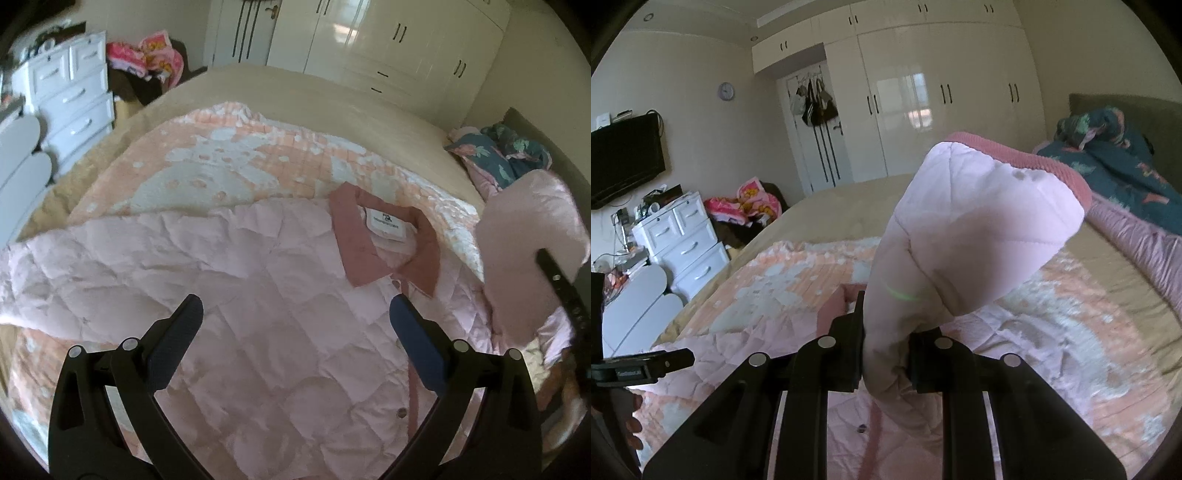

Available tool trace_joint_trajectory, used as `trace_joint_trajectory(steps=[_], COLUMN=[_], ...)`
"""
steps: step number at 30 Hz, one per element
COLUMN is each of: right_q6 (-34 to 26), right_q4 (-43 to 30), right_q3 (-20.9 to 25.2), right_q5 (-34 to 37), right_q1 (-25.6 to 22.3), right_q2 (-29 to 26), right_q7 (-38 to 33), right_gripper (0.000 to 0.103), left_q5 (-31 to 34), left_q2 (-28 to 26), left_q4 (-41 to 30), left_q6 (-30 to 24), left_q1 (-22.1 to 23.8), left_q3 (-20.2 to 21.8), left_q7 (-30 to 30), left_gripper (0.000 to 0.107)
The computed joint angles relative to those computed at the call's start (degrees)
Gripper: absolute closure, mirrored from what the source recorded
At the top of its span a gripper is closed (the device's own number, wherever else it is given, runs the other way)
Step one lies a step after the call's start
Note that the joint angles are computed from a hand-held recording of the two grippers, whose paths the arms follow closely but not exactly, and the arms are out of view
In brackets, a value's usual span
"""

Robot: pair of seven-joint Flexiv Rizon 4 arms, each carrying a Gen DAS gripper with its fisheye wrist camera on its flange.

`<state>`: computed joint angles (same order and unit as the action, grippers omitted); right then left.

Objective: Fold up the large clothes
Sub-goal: 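Carry the held sleeve across the jacket body toward the other sleeve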

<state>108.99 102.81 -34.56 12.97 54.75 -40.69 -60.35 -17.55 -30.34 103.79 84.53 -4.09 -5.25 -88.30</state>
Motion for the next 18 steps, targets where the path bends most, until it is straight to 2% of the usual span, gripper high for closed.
trace_joint_trajectory(steps=[4,7,11,15,18], right_q6=[-1.04,-1.76,-2.46,-3.45,-4.17], right_q4=[-2.51,-4.5,-5.84,-6.95,-7.47], right_q3=[2.7,5.17,9.17,13.42,16.04], right_q5=[-1.54,-3.25,-6.0,-8.89,-11.26], right_q1=[-1.62,-3.16,-5.88,-8.56,-10.24], right_q2=[-1.47,-2.84,-3.96,-4.94,-5.43], right_q7=[0.85,1.77,2.44,3.27,3.55], right_gripper=[0.083,0.082,0.081,0.079,0.077], left_q5=[-3.04,-5.13,-5.38,-6.2,-8.43], left_q2=[-0.49,-0.84,-1.42,-1.97,-2.56], left_q4=[1.66,3.57,4.24,3.86,4.87], left_q6=[1.78,5.06,5.95,4.89,5.2], left_q1=[3.68,7.25,9.09,9.27,13.48], left_q3=[-4.73,-9.44,-11.54,-11.33,-16.34], left_q7=[1.34,3.03,4.0,3.49,4.62], left_gripper=[0.012,0.013,0.012,0.013,0.013])
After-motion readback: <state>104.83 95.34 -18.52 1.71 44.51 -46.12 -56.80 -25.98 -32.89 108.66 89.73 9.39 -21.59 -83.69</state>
